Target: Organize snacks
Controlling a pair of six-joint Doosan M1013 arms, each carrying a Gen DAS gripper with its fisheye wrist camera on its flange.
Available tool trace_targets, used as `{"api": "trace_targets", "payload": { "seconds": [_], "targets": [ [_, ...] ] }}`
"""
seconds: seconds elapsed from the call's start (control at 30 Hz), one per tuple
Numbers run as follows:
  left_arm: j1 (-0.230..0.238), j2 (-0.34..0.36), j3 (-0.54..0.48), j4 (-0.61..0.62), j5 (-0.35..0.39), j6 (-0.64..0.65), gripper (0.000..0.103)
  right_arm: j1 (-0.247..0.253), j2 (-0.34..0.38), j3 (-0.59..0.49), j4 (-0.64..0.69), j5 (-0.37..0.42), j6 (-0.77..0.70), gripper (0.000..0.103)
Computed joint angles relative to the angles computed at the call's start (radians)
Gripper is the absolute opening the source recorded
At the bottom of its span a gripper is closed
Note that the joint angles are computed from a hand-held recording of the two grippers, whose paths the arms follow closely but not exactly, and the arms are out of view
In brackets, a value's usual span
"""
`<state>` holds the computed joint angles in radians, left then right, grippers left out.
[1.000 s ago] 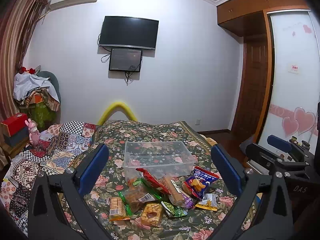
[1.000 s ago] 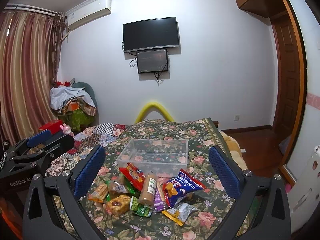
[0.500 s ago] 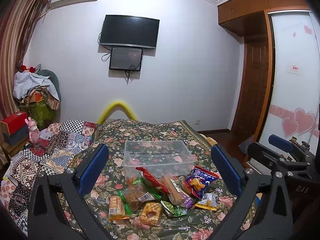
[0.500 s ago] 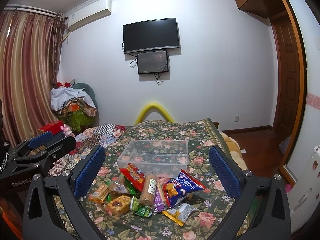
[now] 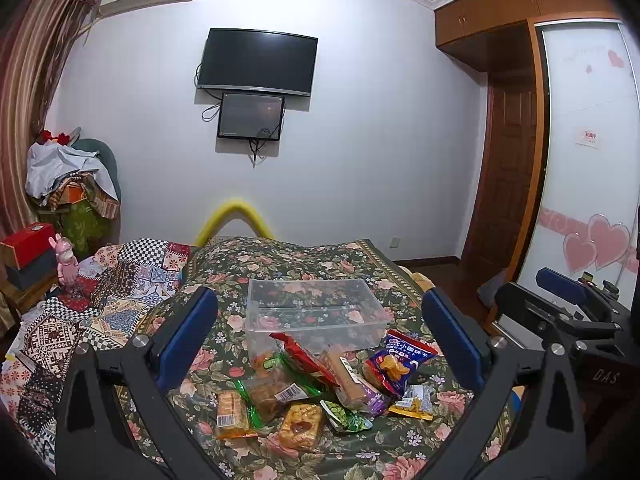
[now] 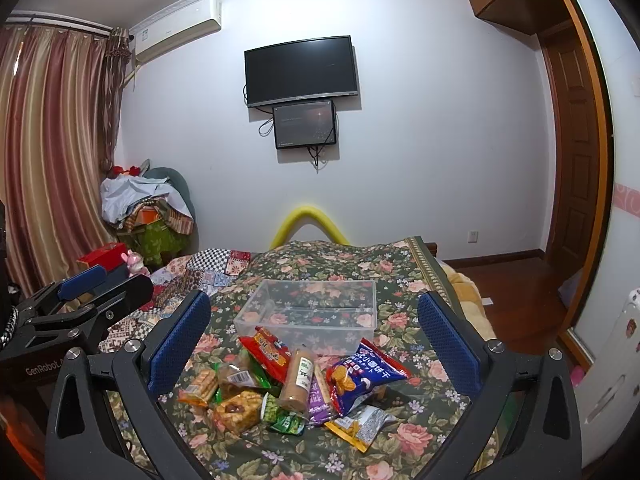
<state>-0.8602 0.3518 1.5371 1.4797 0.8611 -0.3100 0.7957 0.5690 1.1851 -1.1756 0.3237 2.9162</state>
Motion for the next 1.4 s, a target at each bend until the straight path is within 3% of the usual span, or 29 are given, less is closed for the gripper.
{"api": "trace_targets", "payload": {
  "seconds": [0.57, 0.8, 1.0, 1.2, 1.4],
  "targets": [
    [0.001, 0.001, 0.002, -0.007, -0.001, 0.003, 0.103, 0.001, 0.002, 0.000, 0.011, 0.002, -0.009, 0.103],
    [0.022, 0.008, -0.001, -0.056, -0.017, 0.035, 0.103, -0.003, 0.018, -0.021, 0.093, 0.016, -0.092, 0.103],
    [0.051, 0.020, -0.001, -0.134, -0.018, 0.100, 0.103, -0.013, 0.037, -0.040, 0.211, 0.042, -0.195, 0.103],
    [0.092, 0.038, 0.006, -0.254, -0.041, 0.202, 0.103, -0.028, 0.071, -0.079, 0.398, 0.117, -0.371, 0.103],
    [0.138, 0.069, 0.001, -0.422, -0.068, 0.325, 0.090, -0.051, 0.107, -0.123, 0.597, 0.207, -0.521, 0.103]
  ]
}}
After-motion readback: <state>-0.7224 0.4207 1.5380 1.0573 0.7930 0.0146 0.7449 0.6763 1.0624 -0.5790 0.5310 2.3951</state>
